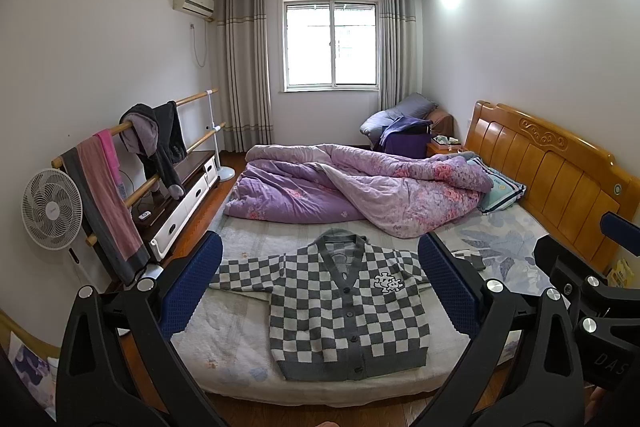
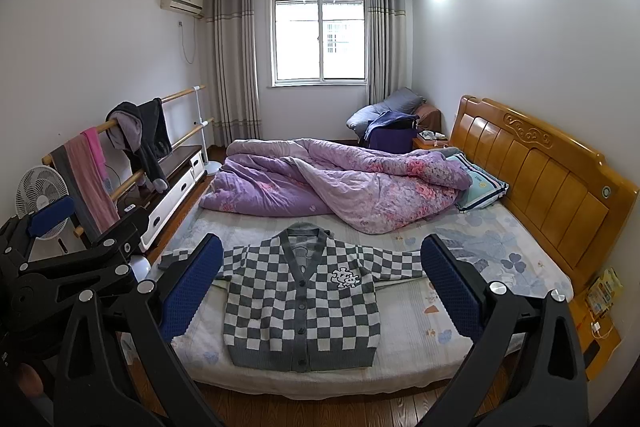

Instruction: Fold large clothes

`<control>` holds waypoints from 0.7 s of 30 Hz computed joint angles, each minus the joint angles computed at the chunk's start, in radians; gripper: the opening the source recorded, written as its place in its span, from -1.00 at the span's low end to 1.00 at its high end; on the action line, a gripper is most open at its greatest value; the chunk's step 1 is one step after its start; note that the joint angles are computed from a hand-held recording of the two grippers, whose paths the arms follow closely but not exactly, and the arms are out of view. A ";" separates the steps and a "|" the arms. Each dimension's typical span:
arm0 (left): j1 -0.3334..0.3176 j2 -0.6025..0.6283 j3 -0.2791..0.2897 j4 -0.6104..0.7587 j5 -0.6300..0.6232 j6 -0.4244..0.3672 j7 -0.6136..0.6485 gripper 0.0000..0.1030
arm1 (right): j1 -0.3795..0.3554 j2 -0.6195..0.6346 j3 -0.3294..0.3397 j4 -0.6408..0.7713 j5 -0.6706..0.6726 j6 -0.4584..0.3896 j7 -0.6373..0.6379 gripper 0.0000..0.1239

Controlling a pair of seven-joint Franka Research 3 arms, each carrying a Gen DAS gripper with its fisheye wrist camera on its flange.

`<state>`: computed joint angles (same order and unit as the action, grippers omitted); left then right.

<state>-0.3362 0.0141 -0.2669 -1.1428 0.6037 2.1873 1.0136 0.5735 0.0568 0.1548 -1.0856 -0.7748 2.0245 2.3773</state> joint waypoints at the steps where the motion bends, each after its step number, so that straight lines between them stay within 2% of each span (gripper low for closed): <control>1: -0.001 0.003 -0.001 0.006 0.000 -0.004 0.002 0.91 | 0.001 0.003 0.000 0.006 -0.001 -0.003 -0.003 0.54; 12: 0.009 -0.020 -0.004 -0.030 -0.006 0.008 -0.004 0.91 | 0.002 -0.003 0.000 -0.002 -0.002 -0.011 -0.005 0.54; 17: 0.030 -0.075 0.000 -0.112 -0.039 0.041 -0.003 0.91 | 0.002 -0.012 0.007 -0.015 -0.009 -0.021 0.003 0.54; 21: 0.043 -0.077 -0.005 -0.108 -0.058 0.039 0.014 0.91 | 0.005 -0.002 0.012 0.000 -0.014 -0.036 0.001 0.54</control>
<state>-0.2933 -0.0627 -0.2719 -1.2509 0.5456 2.2260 1.0276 0.5783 0.0545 0.1668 -1.0859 -0.7887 1.9890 2.3787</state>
